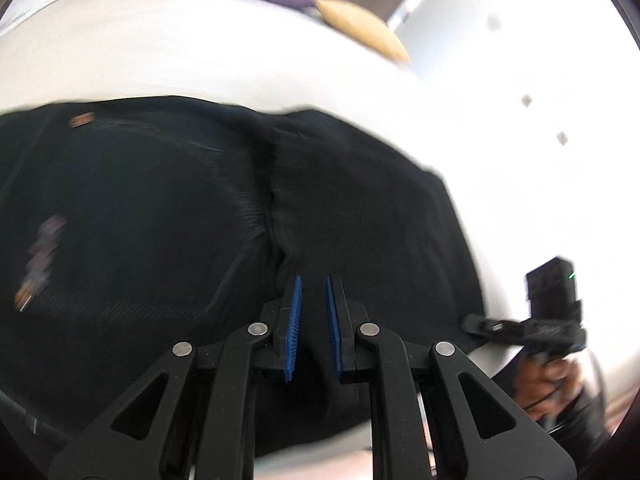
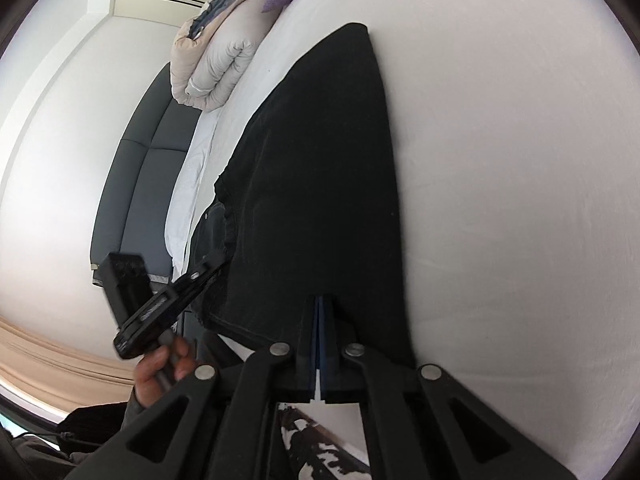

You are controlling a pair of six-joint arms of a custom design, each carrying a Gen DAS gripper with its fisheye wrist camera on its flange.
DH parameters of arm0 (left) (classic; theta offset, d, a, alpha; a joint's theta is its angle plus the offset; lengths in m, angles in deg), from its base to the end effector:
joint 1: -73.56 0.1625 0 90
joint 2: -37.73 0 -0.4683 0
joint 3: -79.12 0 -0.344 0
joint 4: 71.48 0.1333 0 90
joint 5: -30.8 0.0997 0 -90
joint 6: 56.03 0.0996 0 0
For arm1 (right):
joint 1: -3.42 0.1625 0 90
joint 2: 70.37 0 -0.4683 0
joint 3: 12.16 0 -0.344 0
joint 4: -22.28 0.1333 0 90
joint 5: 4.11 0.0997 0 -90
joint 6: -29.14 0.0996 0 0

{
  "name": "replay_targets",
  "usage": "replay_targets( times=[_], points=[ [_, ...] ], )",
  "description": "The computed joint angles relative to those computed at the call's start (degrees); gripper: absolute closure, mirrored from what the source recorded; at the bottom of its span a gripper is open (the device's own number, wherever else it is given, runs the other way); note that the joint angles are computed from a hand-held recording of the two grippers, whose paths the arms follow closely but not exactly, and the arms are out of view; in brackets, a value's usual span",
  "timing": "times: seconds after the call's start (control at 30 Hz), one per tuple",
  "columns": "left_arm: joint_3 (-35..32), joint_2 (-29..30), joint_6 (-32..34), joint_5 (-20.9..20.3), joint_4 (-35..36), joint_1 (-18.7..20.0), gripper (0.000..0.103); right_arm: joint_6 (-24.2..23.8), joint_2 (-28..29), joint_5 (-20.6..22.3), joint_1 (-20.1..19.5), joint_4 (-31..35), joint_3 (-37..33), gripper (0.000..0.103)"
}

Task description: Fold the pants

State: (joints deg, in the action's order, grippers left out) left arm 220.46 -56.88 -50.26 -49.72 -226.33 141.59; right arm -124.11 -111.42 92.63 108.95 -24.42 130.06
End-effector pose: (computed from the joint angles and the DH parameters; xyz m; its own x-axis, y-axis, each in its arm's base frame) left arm 0.0178 -0.3560 0.3164 -0.8934 0.4085 -0.1870 0.4477 0.8446 -0.2937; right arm 0.1876 -0.2207 -0.0059 -0.9688 0.1742 -0.1763 0.2443 0.7903 -0.5619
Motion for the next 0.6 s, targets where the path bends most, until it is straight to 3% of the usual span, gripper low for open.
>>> replay_targets(
  times=[0.07,0.1,0.2,0.27,0.43,0.6],
  points=[
    [-0.57,-4.81,-1.83,-3.48,1.01,3.78,0.089,-0.20,0.46,0.92,0.76,-1.64,0.45,0.103],
    [-0.95,-7.26,-2.75,-5.32,1.01,6.33,0.080,-0.12,0.55,1.61,1.41,-2.19,0.59,0.103],
    [-1.08,-10.98,-4.11,-10.89,-4.01,13.86,0.004,1.09,1.30,3.47,3.07,-5.25,1.32,0.103],
    [-1.20,-11.86,-4.52,-18.27,-10.18,21.71,0.000,1.84,1.57,3.98,3.56,-6.79,1.93,0.103],
    [-7.24,-5.67,-11.06,-34.43,-8.40,38.49,0.000,3.07,1.46,4.87,4.39,-6.18,1.70,0.103],
    [-8.42,-3.31,-11.75,-39.48,-10.10,43.00,0.001,4.68,1.17,5.09,4.59,-4.81,1.16,0.103]
  ],
)
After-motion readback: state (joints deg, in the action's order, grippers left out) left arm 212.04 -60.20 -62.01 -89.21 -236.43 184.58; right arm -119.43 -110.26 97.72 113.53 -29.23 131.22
